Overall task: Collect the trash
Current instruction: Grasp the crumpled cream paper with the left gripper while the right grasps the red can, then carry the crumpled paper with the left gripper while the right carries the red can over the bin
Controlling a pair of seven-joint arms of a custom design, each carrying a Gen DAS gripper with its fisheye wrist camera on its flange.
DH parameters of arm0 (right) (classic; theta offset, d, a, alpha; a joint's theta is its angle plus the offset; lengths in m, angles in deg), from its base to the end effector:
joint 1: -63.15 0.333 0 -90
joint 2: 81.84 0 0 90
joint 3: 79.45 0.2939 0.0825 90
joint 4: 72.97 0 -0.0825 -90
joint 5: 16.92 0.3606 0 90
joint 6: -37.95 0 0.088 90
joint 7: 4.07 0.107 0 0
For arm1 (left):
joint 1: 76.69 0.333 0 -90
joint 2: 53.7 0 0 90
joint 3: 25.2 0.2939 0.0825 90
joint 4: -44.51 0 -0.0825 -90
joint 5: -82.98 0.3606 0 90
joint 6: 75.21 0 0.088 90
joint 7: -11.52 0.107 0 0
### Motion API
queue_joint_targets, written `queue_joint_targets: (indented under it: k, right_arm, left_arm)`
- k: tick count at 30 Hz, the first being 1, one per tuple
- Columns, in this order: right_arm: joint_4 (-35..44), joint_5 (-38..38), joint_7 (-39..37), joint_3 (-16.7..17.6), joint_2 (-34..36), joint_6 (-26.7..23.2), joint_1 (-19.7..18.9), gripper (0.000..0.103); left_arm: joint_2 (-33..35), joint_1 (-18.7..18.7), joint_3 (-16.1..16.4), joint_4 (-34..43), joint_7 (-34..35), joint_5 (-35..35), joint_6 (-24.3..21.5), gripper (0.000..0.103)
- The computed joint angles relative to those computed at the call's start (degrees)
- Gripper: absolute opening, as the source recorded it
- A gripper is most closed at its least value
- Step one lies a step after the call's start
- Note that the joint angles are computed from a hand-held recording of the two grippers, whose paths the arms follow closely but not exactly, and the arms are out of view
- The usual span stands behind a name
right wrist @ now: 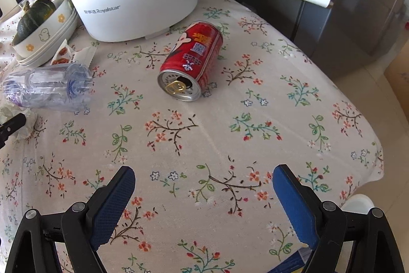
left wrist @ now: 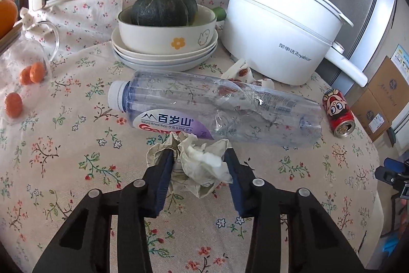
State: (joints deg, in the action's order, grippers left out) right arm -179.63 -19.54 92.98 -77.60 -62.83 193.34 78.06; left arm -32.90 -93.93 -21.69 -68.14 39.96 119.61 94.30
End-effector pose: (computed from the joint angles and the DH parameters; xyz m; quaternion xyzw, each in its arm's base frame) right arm 0.6169 0.1856 0.3915 -0.7487 0.6112 -0.1482 0.2096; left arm 0.5968 -0.1899 0.3456 -0.7390 0.5861 -0.2686 0.1953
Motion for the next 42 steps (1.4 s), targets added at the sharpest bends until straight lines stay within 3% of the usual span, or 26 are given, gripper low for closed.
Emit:
queue_joint_targets:
  k: [1, 2, 5, 8, 17, 23, 28, 30, 31, 42]
  right_arm:
    - [-0.1, 0.0, -0.1, 0.0, 0.0, 0.3, -0.1, 0.091]
    - [-0.2, 0.3, -0.1, 0.0, 0.1, 0.5, -0.1, 0.091]
    - [0.2, 4.4, -2.1, 1.7, 1.3, 1.6, -1.8, 0.091]
    - [3.8, 2.1, 3.1, -0.9, 4.6, 0.7, 0.5, 0.091]
    - [16.5, 0.6, 8.6, -2.1, 15.6, 5.1, 2.4, 0.091]
    - [26.8, -1.5, 12.6, -4.2, 22.7, 1.6, 3.8, 0.09]
    - [31.0, -1.8, 9.1, -2.4, 24.9, 0.0, 2.4, 0.077]
    - [31.6, -1.0, 7.0, -1.2, 25.2, -0.9, 1.7, 0.057]
    - [32.0, -0.6, 6.3, -0.9, 25.2, -1.6, 1.6, 0.057]
    - [13.3, 4.3, -0.1, 1.9, 11.3, 3.2, -1.5, 0.056]
  left_arm:
    - [-0.6, 0.1, -0.3, -0.5, 0.3, -0.3, -0.3, 0.036]
    - [-1.2, -0.2, -0.3, -0.9, 0.2, -0.1, -0.9, 0.02]
    - [-3.1, 1.0, -2.3, -2.3, 2.0, -1.5, -2.3, 0.02]
    - [-5.3, 1.0, -2.8, -4.0, 1.7, -0.1, -2.7, 0.02]
    - [-11.9, 3.9, -6.7, -9.2, 0.2, 0.9, -3.4, 0.02]
    - [-12.9, 5.4, -8.7, -9.7, 1.5, 0.6, -3.5, 0.02]
    - [-13.1, 5.6, -9.0, -9.7, 1.1, 0.3, -3.9, 0.02]
    - [-13.3, 5.6, -9.2, -10.0, 0.8, 0.1, -3.8, 0.02]
    - [-13.5, 5.6, -9.2, -10.0, 0.5, 0.3, -3.8, 0.02]
    - [-17.7, 5.5, -10.8, -12.5, -5.3, 4.4, -2.6, 0.02]
